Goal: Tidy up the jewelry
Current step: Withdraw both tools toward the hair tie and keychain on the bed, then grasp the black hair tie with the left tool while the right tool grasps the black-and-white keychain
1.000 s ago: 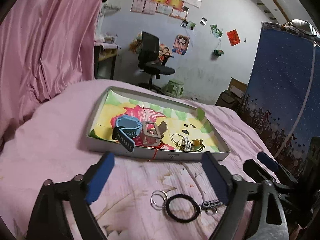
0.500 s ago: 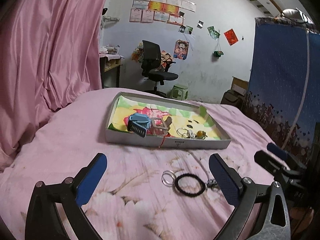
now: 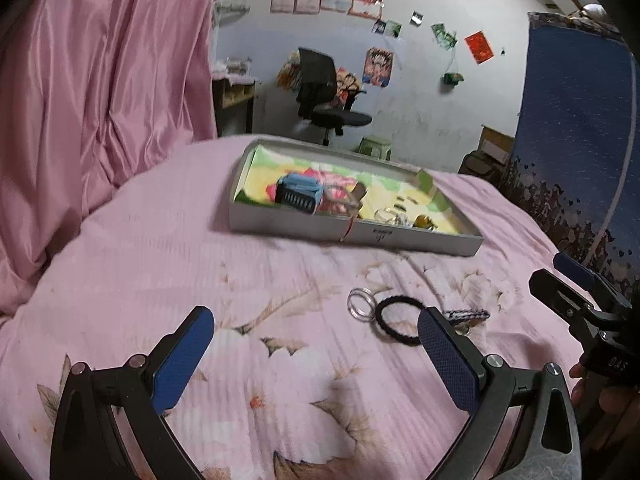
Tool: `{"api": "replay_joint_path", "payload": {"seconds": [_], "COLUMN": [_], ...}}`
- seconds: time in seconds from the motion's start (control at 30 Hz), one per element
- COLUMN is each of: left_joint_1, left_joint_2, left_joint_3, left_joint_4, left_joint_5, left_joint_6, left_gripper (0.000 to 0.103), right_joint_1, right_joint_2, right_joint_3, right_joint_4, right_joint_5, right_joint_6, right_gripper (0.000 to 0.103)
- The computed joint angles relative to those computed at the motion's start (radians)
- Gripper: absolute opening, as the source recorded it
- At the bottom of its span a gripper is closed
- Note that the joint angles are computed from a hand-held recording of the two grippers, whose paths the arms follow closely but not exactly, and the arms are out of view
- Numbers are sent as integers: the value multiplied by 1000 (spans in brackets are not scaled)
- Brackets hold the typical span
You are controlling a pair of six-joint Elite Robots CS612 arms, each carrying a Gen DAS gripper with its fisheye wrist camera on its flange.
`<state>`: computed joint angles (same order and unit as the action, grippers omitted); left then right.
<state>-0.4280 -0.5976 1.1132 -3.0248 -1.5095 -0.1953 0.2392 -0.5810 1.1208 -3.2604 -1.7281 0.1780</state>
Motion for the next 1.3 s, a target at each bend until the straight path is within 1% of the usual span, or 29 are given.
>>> {"api": "replay_joint_path", "payload": {"seconds": [0.1, 0.27, 0.6, 0.67, 0.83, 0.87, 0.9, 0.93, 0.97, 1.0, 1.07, 1.1, 1.13, 1.2, 1.27, 1.3], "left_joint_1": [2, 4, 6, 7, 11, 11, 12, 13, 14, 16, 18, 19, 22, 26, 31, 32], "left_joint_2": [-1, -1, 6, 8, 18, 20, 22, 25, 28, 33, 39, 42, 47, 55, 65, 71], "left_joint_3": [-3, -3, -25, -31, -51, -55, -60, -65, -72, -81, -95, -100, -110, -124, -143, -153], "left_joint_4": [39, 64, 113, 121, 140, 144, 147, 153, 161, 172, 188, 194, 203, 216, 231, 239], "left_joint_5": [0, -5, -42, -56, -110, -123, -135, -150, -166, -189, -220, -233, -252, -283, -326, -341], "left_joint_6": [-18, -38, -7, -1, 26, 32, 37, 41, 46, 50, 51, 49, 46, 37, 30, 27], "left_gripper": [103, 103, 103, 102, 102, 99, 98, 94, 90, 87, 80, 78, 74, 68, 60, 58], "right_joint_1": [-2, -6, -6, -10, -19, -21, -22, -23, -24, -24, -24, -24, -23, -23, -25, -26], "right_joint_2": [-2, -3, -2, -2, 2, 4, 6, 8, 11, 14, 17, 19, 21, 24, 28, 29], "right_joint_3": [-3, -10, -29, -32, -44, -49, -54, -60, -66, -73, -78, -82, -86, -93, -101, -104], "right_joint_4": [41, 113, 241, 259, 309, 320, 329, 343, 354, 366, 371, 371, 372, 380, 393, 399], "right_joint_5": [-3, 1, -7, 1, 49, 60, 69, 82, 91, 102, 117, 126, 130, 138, 153, 161], "right_joint_6": [7, 21, 28, 34, 49, 48, 46, 41, 37, 30, 17, 6, 0, -8, -11, -11], "right_gripper": [102, 102, 101, 101, 101, 100, 96, 90, 87, 81, 77, 73, 69, 65, 61, 58]}}
